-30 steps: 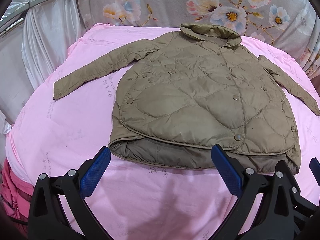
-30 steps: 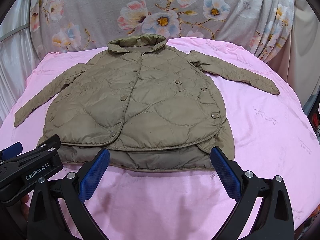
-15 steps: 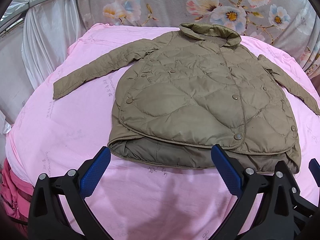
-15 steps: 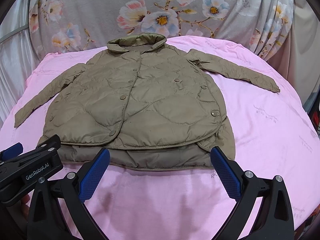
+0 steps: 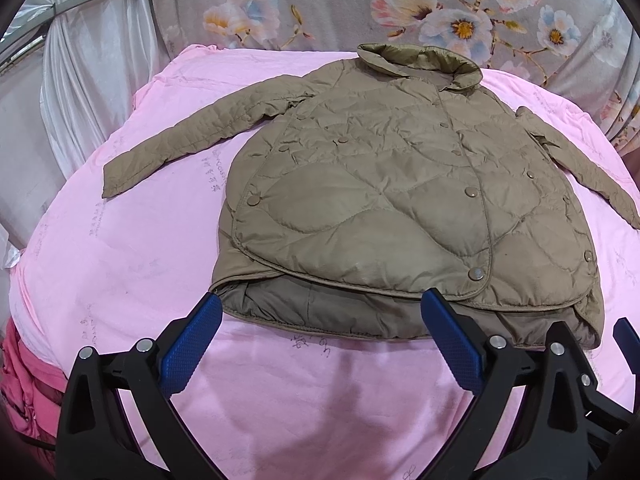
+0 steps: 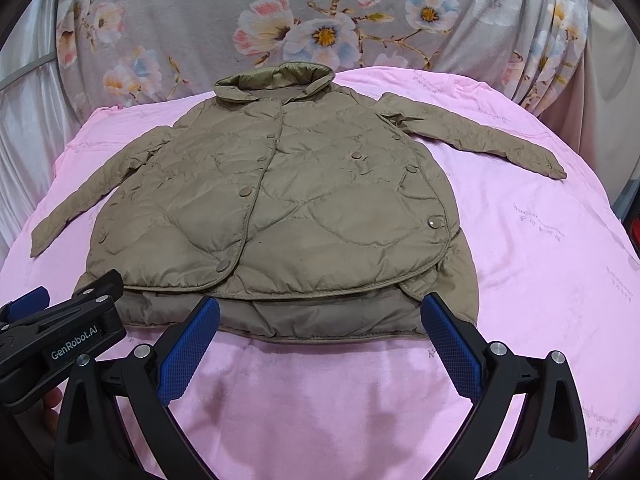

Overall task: Fold large clothes
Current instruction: 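Grasp the sleeve cuff with the right tool and fold it across the jacket body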

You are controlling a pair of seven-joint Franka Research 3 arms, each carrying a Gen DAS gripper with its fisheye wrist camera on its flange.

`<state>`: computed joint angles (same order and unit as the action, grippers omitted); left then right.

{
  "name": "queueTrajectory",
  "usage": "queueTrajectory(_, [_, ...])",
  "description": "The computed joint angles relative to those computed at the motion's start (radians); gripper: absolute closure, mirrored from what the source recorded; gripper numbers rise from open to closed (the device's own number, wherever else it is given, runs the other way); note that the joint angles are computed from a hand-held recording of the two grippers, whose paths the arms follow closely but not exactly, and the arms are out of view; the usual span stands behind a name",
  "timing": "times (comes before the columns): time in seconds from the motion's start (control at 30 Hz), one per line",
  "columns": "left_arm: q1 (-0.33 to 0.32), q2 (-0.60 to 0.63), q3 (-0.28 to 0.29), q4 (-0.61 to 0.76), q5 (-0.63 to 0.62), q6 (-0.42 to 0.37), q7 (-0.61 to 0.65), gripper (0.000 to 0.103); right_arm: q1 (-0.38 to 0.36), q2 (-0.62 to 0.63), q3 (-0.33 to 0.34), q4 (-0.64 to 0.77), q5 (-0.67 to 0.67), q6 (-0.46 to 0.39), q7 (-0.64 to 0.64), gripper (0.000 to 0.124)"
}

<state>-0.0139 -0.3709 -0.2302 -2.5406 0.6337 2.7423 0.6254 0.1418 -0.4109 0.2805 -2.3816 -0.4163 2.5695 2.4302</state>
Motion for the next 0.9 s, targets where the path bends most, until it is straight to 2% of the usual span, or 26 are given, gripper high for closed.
queueTrajectory(0.17, [0.014,0.035,-0.018,0.029,0.039,-0.003,-0.047,0.006,-0.019,0.015,-0.022,-0.006,-0.002,0.056,-0.021,0.026])
queueTrajectory(0.33, [0.037,0.088,-0.024,0.088,0.119,-0.007,-0.111,0.006,-0.094,0.044,-0.042,0.006,-0.05,0.107,0.004,0.026])
queueTrajectory(0.47, [0.04,0.137,-0.002,0.147,0.166,-0.005,-0.144,0.005,-0.158,0.091,-0.102,0.033,-0.054,0.172,-0.003,0.026])
queueTrajectory(0.57, [0.052,0.189,0.013,0.211,0.204,-0.023,-0.193,0.005,-0.213,0.151,-0.162,0.06,-0.02,0.255,0.008,0.026])
queueTrajectory(0.63, [0.054,0.214,0.025,0.242,0.239,-0.032,-0.229,0.005,-0.245,0.204,-0.21,0.08,0.029,0.324,0.017,0.026])
queueTrajectory(0.7, [0.059,0.245,0.038,0.278,0.278,-0.046,-0.276,0.005,-0.227,0.257,-0.287,0.088,0.176,0.422,-0.055,0.026])
queueTrajectory(0.73, [0.059,0.261,0.047,0.295,0.288,-0.053,-0.291,0.005,-0.207,0.285,-0.322,0.101,0.276,0.445,-0.116,0.026])
queueTrajectory(0.8, [0.056,0.289,0.066,0.324,0.297,-0.064,-0.311,0.005,-0.215,0.354,-0.356,0.152,0.401,0.452,-0.17,0.026])
queueTrajectory(0.83, [0.054,0.303,0.073,0.34,0.305,-0.076,-0.323,0.005,-0.223,0.384,-0.365,0.176,0.433,0.457,-0.18,0.026])
queueTrajectory(0.9, [0.049,0.328,0.087,0.364,0.316,-0.097,-0.335,0.005,-0.244,0.439,-0.39,0.217,0.371,0.472,-0.092,0.026])
